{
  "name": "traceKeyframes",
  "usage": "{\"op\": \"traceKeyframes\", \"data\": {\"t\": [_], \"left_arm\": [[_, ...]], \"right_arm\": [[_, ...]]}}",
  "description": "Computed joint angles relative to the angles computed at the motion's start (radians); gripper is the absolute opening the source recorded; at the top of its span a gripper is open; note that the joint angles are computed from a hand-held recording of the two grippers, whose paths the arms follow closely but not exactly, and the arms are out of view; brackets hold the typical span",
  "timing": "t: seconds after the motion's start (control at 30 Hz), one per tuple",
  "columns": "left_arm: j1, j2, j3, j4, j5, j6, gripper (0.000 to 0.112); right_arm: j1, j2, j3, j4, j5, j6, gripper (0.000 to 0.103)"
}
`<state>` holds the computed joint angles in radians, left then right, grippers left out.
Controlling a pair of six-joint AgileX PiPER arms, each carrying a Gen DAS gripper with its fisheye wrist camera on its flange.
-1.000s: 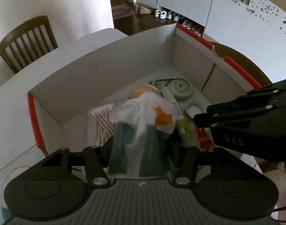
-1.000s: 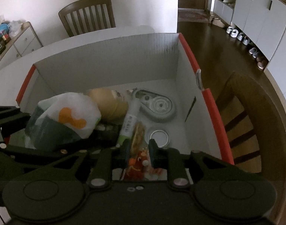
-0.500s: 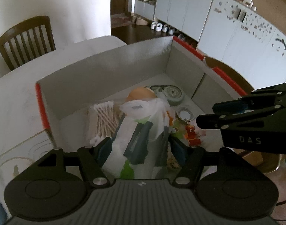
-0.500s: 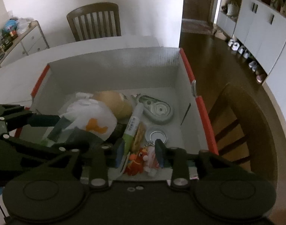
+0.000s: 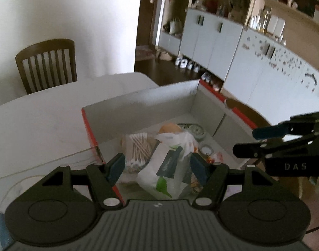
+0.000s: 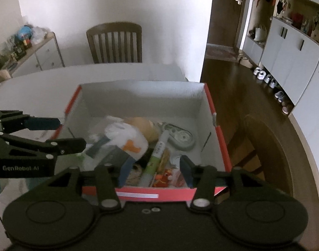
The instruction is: Organize objects
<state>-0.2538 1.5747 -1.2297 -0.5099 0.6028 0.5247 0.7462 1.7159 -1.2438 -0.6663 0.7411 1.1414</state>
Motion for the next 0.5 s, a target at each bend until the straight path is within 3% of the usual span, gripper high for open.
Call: {"op": "traceKeyframes", "data": {"t": [0.23, 0.33, 0.5], "left_arm": [[0.074, -0.099, 0.043, -0.121, 0.060, 0.111, 0.068], [0.105, -0.133, 0.060, -0.160, 0.091, 0.153, 0.077], [0.165, -0.176, 0.088, -0.241, 0.150, 0.237, 0.081]], "right_arm": [[0.097, -0.042, -0.018, -0.051, 0.059, 0.087, 0.059], [0.141, -0.050, -0.026, -0.085, 0.089, 0.129, 0.062], [0.204, -0.045, -0.050, -0.127, 0.136, 0.191, 0.065]]}}
